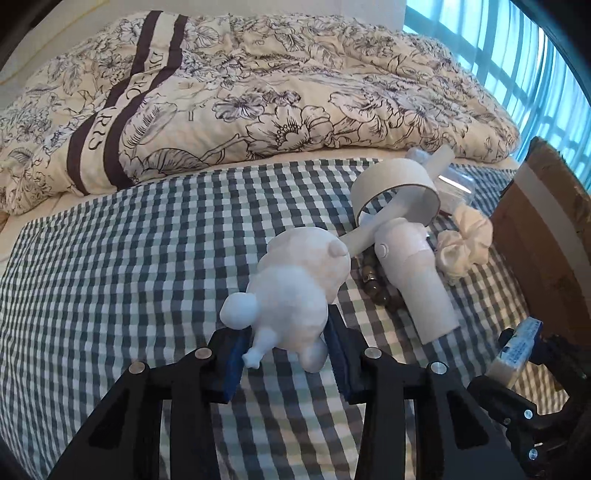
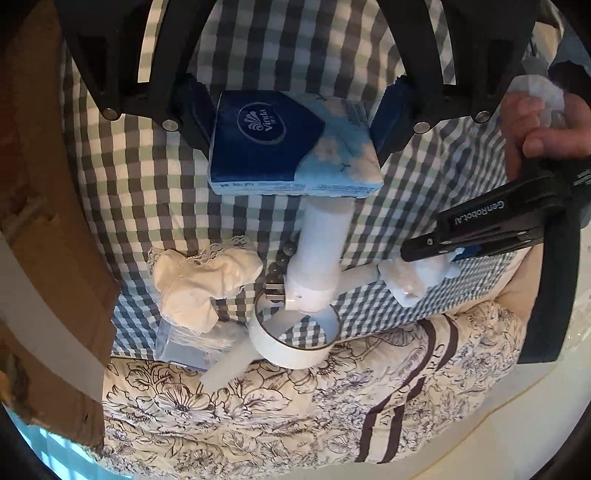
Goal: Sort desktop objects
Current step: 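Grasp the white plush toy with the left tool while the right grasps the blue Vinda pack, then carry the white toy and blue tissue pack over the cardboard box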
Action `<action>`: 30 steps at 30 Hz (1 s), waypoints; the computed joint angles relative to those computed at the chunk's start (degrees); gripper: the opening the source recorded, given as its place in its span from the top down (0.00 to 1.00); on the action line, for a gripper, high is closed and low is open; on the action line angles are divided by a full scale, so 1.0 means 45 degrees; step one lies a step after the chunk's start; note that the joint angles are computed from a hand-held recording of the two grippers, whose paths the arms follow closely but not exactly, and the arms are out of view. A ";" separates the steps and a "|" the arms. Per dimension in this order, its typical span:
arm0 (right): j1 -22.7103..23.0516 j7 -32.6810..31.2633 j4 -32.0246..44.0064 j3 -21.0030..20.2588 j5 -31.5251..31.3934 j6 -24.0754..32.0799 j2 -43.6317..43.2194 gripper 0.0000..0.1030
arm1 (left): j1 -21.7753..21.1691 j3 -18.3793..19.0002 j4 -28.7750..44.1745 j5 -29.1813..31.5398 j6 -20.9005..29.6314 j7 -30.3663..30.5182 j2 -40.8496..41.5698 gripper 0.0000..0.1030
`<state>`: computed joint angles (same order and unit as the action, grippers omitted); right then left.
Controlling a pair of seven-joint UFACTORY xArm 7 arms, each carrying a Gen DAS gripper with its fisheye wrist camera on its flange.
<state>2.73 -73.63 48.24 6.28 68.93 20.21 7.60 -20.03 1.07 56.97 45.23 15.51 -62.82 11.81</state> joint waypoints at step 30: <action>0.1231 0.0848 -0.1581 -0.2466 -0.1285 0.1234 -0.5575 0.30 | 0.1588 -0.3560 -0.0731 0.2133 0.2581 -0.2533 -0.5345 0.61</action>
<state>8.27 -69.81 41.12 -4.82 63.15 25.76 -17.49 -12.89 -14.95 53.68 54.83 27.12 -74.22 -12.25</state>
